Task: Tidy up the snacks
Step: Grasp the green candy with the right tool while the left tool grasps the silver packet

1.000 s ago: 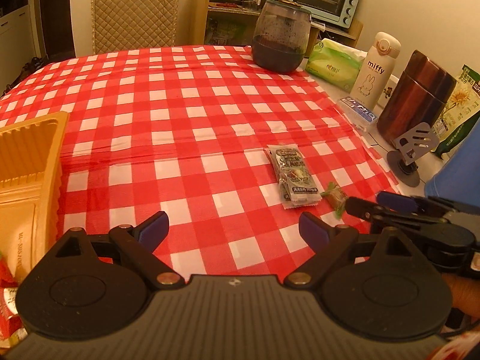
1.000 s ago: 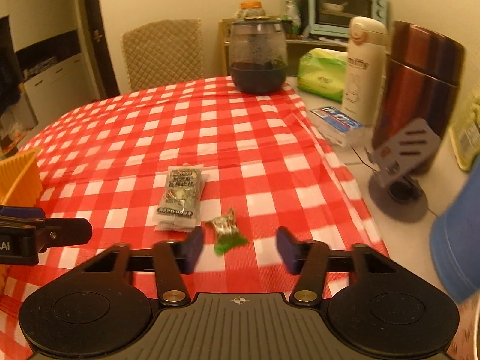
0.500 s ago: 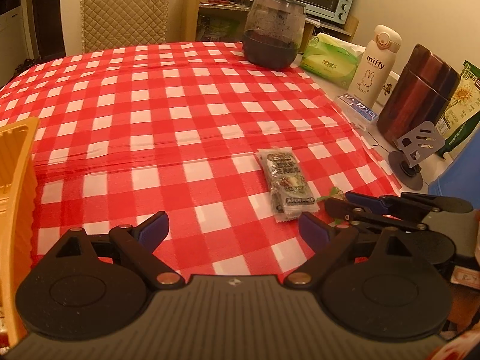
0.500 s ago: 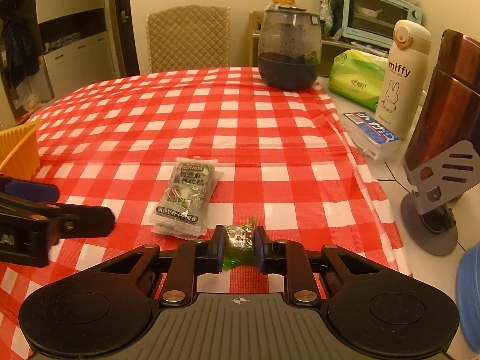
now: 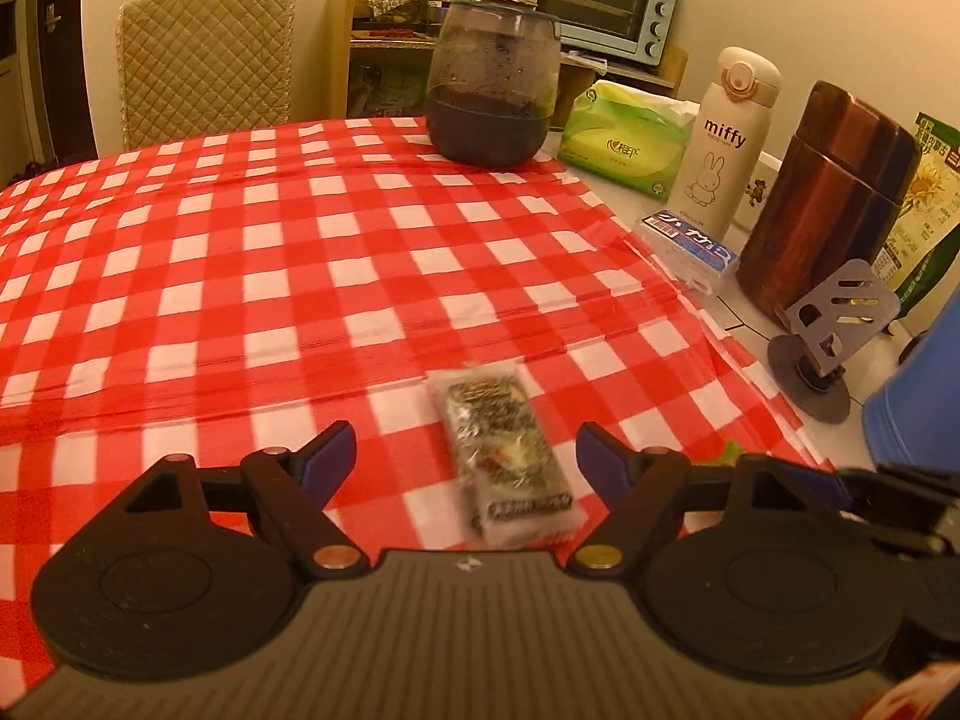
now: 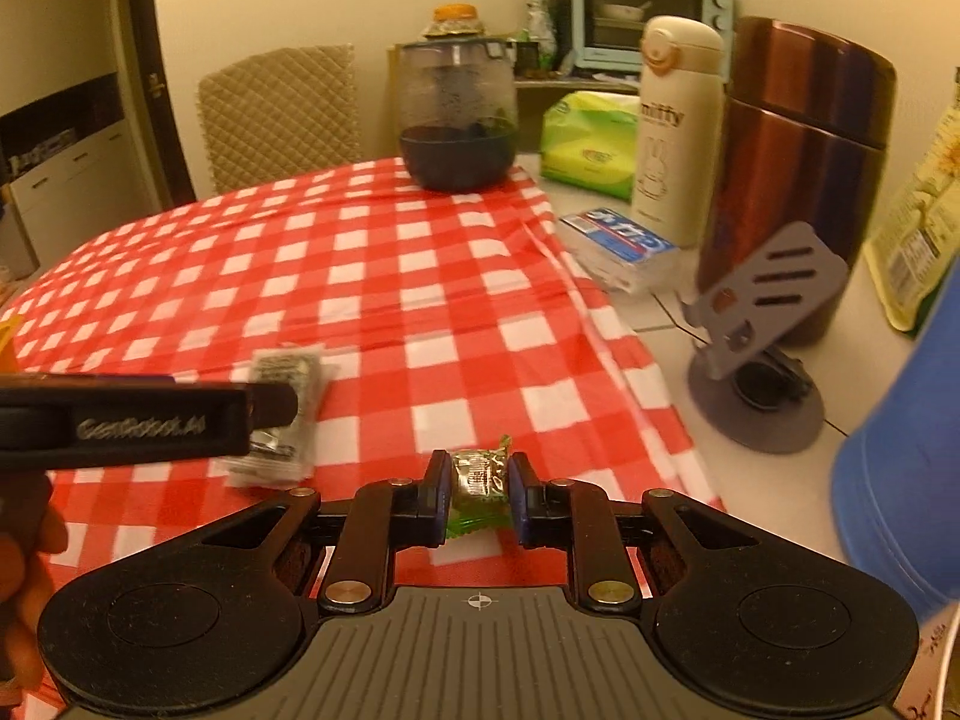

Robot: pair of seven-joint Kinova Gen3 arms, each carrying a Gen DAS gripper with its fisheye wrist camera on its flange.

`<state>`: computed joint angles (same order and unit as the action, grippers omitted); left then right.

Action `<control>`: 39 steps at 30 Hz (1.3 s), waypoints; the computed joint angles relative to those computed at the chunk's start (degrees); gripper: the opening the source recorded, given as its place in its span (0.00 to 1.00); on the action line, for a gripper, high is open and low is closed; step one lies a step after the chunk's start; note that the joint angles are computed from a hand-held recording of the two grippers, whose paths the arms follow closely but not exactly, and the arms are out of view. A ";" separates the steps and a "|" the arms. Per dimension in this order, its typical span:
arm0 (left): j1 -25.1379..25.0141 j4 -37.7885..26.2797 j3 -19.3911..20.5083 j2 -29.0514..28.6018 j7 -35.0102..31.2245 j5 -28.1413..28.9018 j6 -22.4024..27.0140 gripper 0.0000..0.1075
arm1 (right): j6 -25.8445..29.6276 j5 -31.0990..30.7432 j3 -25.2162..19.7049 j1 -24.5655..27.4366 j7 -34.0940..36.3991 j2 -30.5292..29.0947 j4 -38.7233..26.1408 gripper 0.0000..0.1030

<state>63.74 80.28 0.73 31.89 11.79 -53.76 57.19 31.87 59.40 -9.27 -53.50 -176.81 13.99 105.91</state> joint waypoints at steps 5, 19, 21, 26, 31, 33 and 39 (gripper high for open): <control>0.33 -3.23 -0.35 2.66 -3.62 -0.59 1.45 0.60 | 0.54 -0.41 -0.15 0.17 -0.67 -0.26 0.63 0.20; 1.54 -1.03 -0.32 0.90 -6.69 3.00 0.89 0.33 | 0.48 -0.34 -0.62 -0.33 -1.98 -0.69 0.53 0.20; 1.84 0.36 0.30 -0.36 -5.86 3.33 1.04 0.33 | 0.68 -0.70 -0.95 -0.47 -2.15 -1.11 0.47 0.20; 3.30 2.42 2.23 -3.29 -3.65 3.04 3.78 0.33 | 2.27 -2.91 -2.34 -0.79 -1.38 -2.55 -0.29 0.20; 4.86 3.20 4.83 -6.25 -2.00 2.31 8.10 0.33 | 5.05 -4.84 -4.49 -1.57 -0.43 -4.97 -1.33 0.20; 5.67 3.23 5.87 -7.35 -0.96 1.89 10.38 0.33 | 6.59 -6.02 -5.72 -1.85 0.34 -6.01 -2.04 0.20; 8.47 1.93 9.37 -9.99 1.26 0.58 18.17 0.33 | 12.27 -8.12 -9.56 -3.49 1.66 -8.62 -4.50 0.20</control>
<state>72.21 82.21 10.09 21.90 13.05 -53.18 75.36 44.14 51.28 -18.83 -56.98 -175.15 5.37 101.40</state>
